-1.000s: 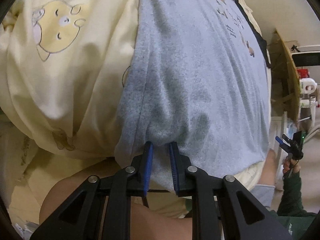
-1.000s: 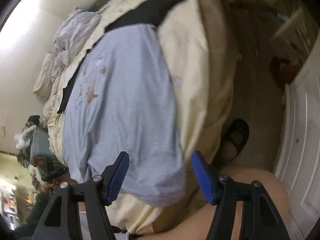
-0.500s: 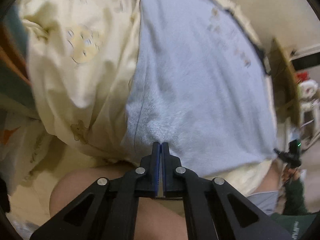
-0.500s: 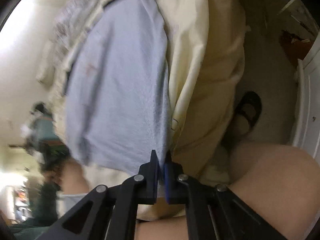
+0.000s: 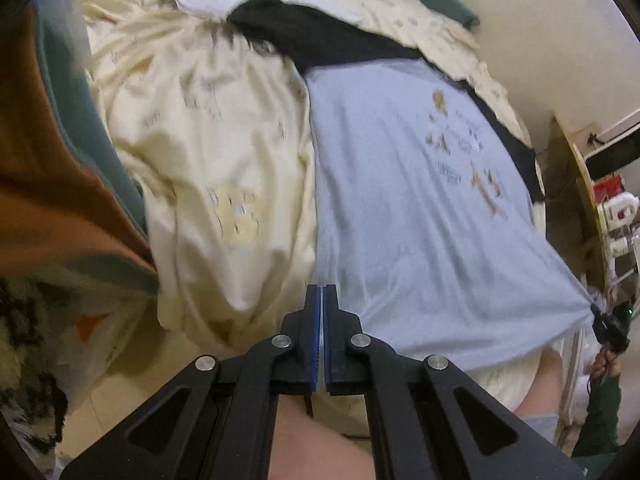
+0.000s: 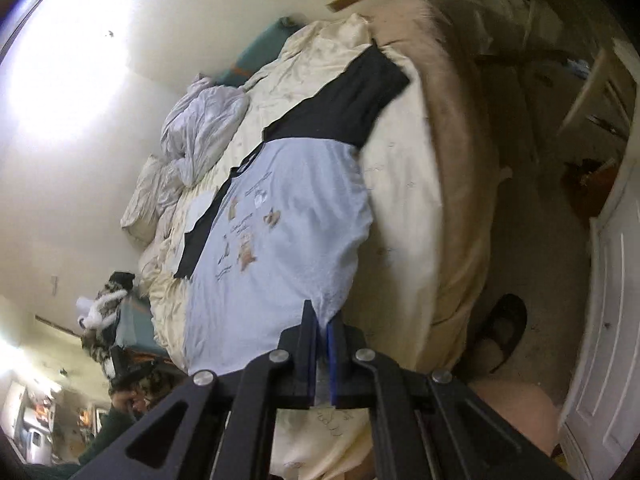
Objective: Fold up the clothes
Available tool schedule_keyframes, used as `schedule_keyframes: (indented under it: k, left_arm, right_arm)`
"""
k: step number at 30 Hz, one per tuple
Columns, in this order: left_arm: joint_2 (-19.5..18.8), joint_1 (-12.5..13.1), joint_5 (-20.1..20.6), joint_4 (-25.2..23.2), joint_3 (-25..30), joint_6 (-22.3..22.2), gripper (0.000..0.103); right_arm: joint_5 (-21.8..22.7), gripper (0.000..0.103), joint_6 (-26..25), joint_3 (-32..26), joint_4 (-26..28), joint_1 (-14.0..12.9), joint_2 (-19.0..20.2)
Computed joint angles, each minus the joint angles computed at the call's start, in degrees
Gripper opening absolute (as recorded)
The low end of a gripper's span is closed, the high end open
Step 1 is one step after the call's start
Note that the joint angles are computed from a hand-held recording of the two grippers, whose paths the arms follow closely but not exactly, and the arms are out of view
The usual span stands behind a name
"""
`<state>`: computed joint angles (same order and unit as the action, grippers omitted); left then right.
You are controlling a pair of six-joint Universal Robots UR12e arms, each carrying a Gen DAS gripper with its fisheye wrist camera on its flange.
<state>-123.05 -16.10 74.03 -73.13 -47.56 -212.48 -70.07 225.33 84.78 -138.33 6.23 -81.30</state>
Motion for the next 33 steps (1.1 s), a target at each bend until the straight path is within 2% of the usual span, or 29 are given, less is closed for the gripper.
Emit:
schedule_keyframes:
  k: [2,4,7,9,11,13,14,16,17,18,19,20,22,28,30,33]
  left_arm:
    - [0.07,0.48,-5.28,0.15,-1.34,-0.98,0.003]
    - [0.12,0.18,-4.48,-1.06,-1.75,-1.26,0.017]
    - [0.21,0.18,-5.73,-0.78,-3.1,-1.78,0.018]
    - [-0.9,0.08,-7.58,-2.43,-2.16,-0.57,0.018]
    - [-2.02,-0.25,-7.63,-4.77,-0.91,1.34,0.019]
    - [-2.8,-0.43,-7.17,-7.4,-0.2,1.51,0.021]
    - [-3.09,-0.46,-7.51,-8.13,-0.09,1.37,0.028]
    - [-3.23,-0.27,-10.23,-7.41,-0.89,0.36,0.03]
    - [-3.22,-0.31,-10.47,-6.95,-1.06,0.05,0.029]
    - [-3.05,-0.6,-8.65,-6.32,-0.87,0.13,0.017]
    - [-3.0,-0.87,-6.86,-6.39,-0.38,0.39,0.0]
    - [-2.97,-1.05,-5.35,-7.11,0.23,0.65,0.0]
    - [-1.79,-1.17,-3.32,-5.62,-0.37,-0.03,0.0]
    - [3.3,-1.11,-0.02,4.63,-2.83,-1.41,0.0]
    - [4.47,-0.68,0.83,4.55,-2.23,-1.1,0.0]
    - [4.57,-0.46,1.93,0.2,-0.07,1.03,0.0]
  right_arm:
    - [1.26,0.004,0.85,1.58,-1.26,-0.43,-0.84]
    - [1.21,0.004,0.29,1.71,-1.59,-0.28,-0.83]
    - [1.29,0.004,1.18,1.78,-2.36,-0.28,-0.58]
    - [1.28,0.004,0.75,1.53,-1.67,-0.18,-0.5]
    - [1.88,0.004,0.8,1.36,-1.45,-0.21,-0.27]
    - [1.66,0.004,0.58,1.07,-1.42,-0.06,-0.08]
    - [1.58,0.004,0.57,0.95,-1.57,0.01,0.01]
    - [1.43,0.004,0.54,0.7,-1.85,0.16,0.19]
    - [1.29,0.004,0.5,0.58,-1.95,0.24,0.26]
    - [0.97,0.004,0.4,0.47,-1.88,0.37,0.27]
    - [0.74,0.004,0.42,0.42,-2.04,0.48,0.26]
    - [0.67,0.004,0.66,0.51,-2.72,0.6,0.25]
    - [0.64,0.004,1.2,0.7,-3.95,0.69,0.15]
    - [0.3,0.004,0.34,-0.49,-6.61,1.2,-0.41]
    - [-0.51,0.004,-1.27,-1.79,-4.94,1.61,-0.72]
    - [-0.75,0.004,-2.53,-2.41,-1.26,1.83,-1.48]
